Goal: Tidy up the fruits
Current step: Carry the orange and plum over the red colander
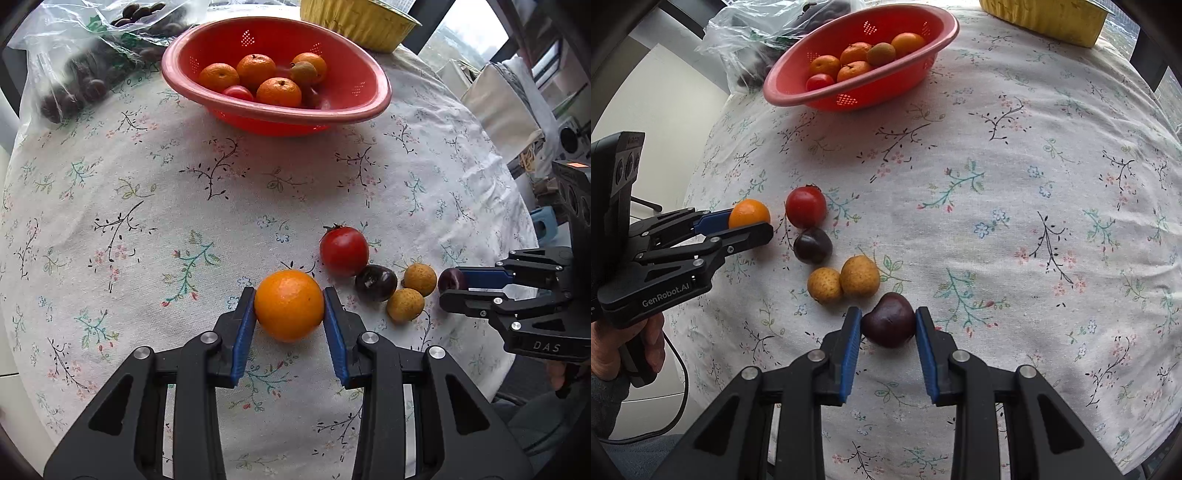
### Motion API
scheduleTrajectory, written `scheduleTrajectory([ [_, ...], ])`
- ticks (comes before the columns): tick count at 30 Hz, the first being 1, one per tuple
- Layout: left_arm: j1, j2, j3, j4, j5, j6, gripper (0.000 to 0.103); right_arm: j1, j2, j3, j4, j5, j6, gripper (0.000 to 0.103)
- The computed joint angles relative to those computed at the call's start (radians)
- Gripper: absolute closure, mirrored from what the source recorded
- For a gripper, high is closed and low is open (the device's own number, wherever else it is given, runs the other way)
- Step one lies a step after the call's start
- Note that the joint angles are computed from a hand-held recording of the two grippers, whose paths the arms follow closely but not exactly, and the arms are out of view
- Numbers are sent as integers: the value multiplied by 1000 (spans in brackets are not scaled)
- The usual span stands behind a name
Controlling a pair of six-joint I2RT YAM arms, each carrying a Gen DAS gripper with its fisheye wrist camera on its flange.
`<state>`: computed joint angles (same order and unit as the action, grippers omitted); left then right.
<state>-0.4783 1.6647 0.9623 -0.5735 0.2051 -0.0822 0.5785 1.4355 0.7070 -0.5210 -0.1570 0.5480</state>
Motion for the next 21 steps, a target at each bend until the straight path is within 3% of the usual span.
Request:
scheduleTrajectory([
  [9,114,-31,83,-54,12,5,70,-226,-38,31,-63,15,-105,71],
  [15,202,62,291,-111,3,30,69,-415,27,177,-102,33,-215,71],
  [21,186,227,554,-156,-11,21,69,-382,171,414,-93,42,-255,71],
])
